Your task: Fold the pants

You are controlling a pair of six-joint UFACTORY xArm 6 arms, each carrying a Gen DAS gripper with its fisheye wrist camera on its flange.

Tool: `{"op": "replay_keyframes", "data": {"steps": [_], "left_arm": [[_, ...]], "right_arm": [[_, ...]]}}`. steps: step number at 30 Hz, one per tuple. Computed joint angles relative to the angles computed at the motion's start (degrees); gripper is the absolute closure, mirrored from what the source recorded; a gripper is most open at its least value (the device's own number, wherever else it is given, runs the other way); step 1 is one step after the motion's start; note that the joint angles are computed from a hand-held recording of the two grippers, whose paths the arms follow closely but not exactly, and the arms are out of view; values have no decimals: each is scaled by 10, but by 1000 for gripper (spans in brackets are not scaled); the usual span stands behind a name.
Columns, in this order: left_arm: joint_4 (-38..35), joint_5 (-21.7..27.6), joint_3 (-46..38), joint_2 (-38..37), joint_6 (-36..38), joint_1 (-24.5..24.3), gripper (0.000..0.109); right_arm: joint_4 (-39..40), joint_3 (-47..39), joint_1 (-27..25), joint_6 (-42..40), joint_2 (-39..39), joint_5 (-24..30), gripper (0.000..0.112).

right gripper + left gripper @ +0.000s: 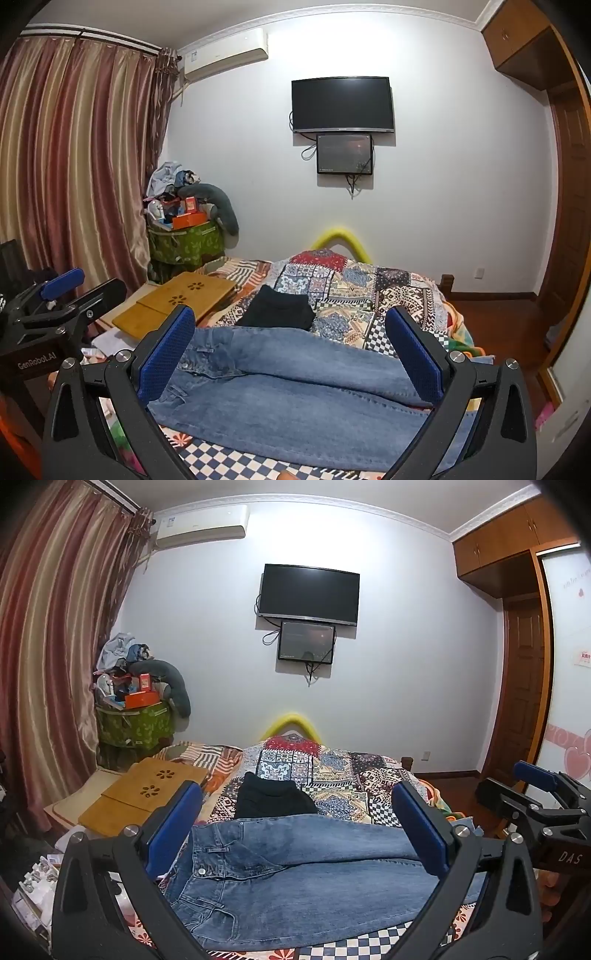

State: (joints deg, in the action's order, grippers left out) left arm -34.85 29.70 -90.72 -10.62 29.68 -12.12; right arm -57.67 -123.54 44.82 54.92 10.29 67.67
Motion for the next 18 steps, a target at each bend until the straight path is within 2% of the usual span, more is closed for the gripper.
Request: {"op": "replay_keyframes", "data": {"steps": [18], "left_arm": [[4,-1,1,-3,-3,0,6]], "right_arm": [[0,-13,3,-3,10,0,10]]}}
